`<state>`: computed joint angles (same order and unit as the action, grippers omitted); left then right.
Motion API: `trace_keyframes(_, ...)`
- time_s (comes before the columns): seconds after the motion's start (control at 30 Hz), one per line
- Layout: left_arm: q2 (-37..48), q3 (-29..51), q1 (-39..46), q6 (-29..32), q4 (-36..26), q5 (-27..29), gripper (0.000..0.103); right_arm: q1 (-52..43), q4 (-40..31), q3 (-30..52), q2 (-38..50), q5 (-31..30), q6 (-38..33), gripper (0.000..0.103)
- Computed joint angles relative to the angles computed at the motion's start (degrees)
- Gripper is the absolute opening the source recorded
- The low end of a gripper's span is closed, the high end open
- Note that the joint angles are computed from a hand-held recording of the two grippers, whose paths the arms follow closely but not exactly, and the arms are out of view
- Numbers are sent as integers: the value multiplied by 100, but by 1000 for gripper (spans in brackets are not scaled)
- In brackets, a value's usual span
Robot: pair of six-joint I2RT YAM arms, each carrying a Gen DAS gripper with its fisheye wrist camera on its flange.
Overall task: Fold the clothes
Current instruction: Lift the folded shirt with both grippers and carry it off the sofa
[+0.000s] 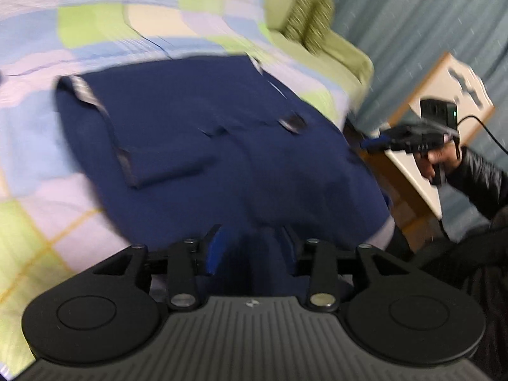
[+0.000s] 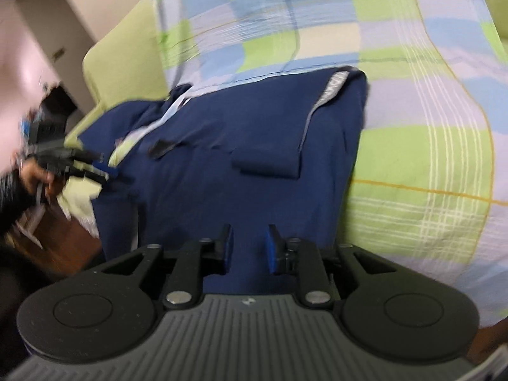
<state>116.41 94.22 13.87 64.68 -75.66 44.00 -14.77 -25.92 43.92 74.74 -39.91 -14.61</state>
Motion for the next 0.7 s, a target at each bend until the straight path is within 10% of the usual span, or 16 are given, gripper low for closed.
trace_keyframes(0.23, -671, -900, -449, 578, 395, -789, 38, -383, -851, -605, -1490, 481, -763, 37)
trace_keyframes(0.3, -859, -1127, -468, 875, 425, -923, 1, -363, -1172, -697, -1845, 681, -1203, 42)
trace_keyframes(0.7, -1838, -2069, 1079, 1854, 132, -1075, 1, 1789, -1059, -1938, -3175, 3602, -2728, 43)
